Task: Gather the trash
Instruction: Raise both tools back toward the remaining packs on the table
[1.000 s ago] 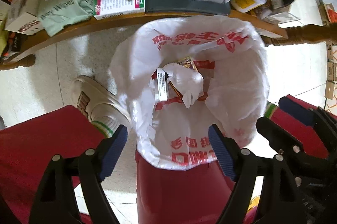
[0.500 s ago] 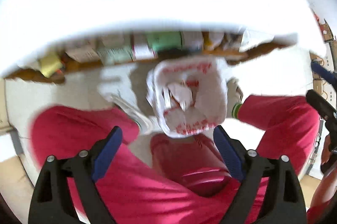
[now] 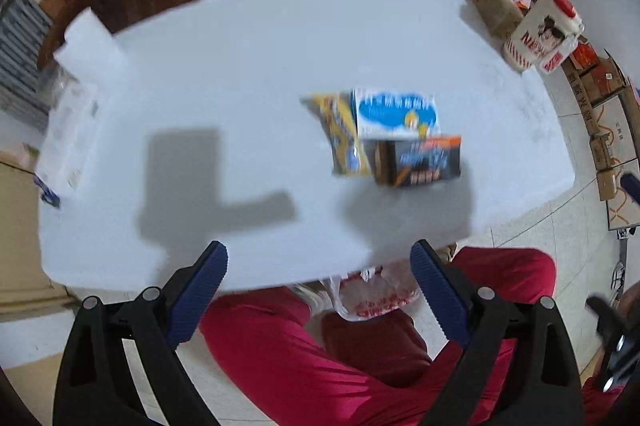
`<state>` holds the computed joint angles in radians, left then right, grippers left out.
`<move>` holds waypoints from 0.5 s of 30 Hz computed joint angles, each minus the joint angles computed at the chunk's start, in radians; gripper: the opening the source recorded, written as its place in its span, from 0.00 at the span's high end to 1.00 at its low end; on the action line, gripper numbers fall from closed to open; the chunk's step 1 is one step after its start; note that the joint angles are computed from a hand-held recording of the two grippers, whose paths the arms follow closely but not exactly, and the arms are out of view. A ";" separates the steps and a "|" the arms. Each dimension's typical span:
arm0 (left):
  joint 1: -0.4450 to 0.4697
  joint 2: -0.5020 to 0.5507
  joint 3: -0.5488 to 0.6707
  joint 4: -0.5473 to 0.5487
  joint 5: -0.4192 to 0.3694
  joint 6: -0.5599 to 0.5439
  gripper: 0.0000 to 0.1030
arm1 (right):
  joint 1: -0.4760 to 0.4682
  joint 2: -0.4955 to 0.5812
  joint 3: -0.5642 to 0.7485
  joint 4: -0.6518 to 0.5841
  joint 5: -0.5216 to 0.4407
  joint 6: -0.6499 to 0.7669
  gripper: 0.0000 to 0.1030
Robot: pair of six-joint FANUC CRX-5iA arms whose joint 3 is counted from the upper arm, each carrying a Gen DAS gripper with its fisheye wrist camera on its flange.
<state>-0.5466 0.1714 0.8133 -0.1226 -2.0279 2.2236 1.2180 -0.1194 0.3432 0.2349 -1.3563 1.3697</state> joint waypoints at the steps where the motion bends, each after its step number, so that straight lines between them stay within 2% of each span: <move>1: 0.001 0.020 0.039 -0.006 -0.018 -0.013 0.12 | -0.001 0.009 0.024 -0.004 -0.007 0.007 0.09; 6: 0.002 0.124 0.210 -0.049 -0.115 -0.108 0.12 | 0.015 0.032 0.063 0.040 0.010 0.010 0.09; 9: 0.020 0.131 0.186 -0.007 -0.090 -0.115 0.12 | 0.013 0.040 0.067 0.038 0.021 0.015 0.09; 15: 0.060 0.105 0.057 0.053 -0.009 -0.123 0.12 | -0.001 0.056 0.061 0.009 0.021 0.021 0.09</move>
